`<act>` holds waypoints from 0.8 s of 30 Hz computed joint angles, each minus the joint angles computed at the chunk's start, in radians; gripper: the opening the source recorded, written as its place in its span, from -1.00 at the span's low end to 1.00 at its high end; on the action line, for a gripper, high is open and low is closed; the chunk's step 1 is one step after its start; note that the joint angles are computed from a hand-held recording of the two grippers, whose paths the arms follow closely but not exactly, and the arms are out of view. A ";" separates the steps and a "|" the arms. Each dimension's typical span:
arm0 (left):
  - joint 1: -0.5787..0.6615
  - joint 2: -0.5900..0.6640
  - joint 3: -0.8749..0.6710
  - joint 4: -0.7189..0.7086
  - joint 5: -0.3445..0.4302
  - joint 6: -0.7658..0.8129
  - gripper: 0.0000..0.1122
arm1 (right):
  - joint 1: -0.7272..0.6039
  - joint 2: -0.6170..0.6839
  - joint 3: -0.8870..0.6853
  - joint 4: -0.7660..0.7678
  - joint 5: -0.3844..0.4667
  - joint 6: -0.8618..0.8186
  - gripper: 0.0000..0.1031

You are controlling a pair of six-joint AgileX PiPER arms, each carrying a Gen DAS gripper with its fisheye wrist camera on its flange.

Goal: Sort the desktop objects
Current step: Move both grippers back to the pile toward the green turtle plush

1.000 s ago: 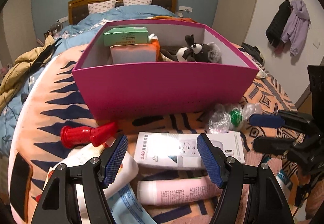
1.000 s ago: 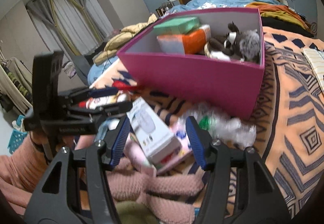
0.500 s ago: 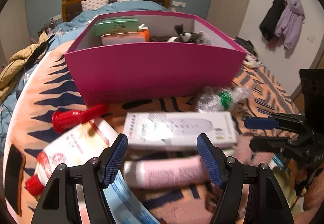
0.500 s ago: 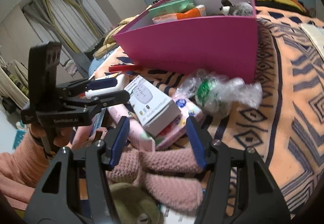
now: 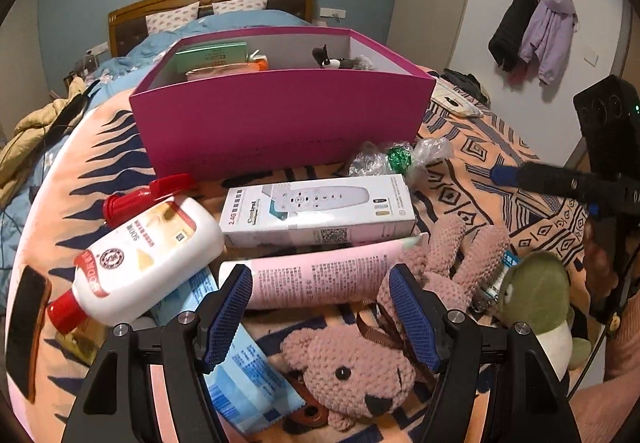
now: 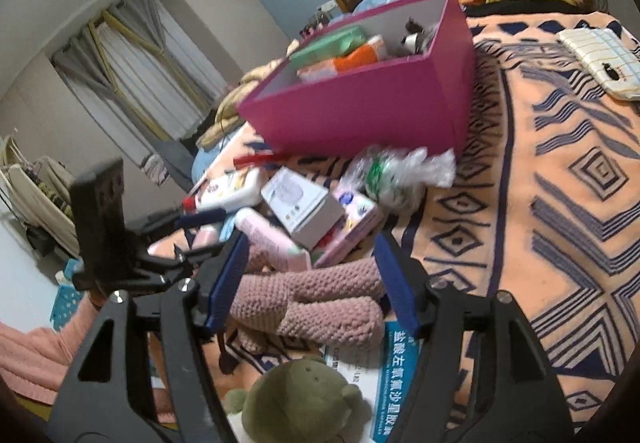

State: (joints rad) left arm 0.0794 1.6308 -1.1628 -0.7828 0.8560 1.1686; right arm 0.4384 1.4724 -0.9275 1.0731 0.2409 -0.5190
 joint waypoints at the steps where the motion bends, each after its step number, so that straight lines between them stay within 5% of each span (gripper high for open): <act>1: 0.009 -0.007 0.009 -0.007 0.005 0.012 0.30 | -0.003 -0.013 0.006 -0.020 0.000 0.017 0.30; 10: 0.048 -0.125 0.163 -0.060 0.020 0.138 0.30 | 0.029 -0.092 0.094 -0.273 -0.017 0.272 0.30; 24: 0.021 -0.372 0.363 -0.182 0.134 0.317 0.52 | 0.127 -0.204 0.261 -0.213 -0.076 0.285 0.30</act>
State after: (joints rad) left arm 0.1004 1.2591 -0.7996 -0.9647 0.9900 1.4853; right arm 0.5653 1.2682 -0.6665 0.8603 0.1648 -0.2345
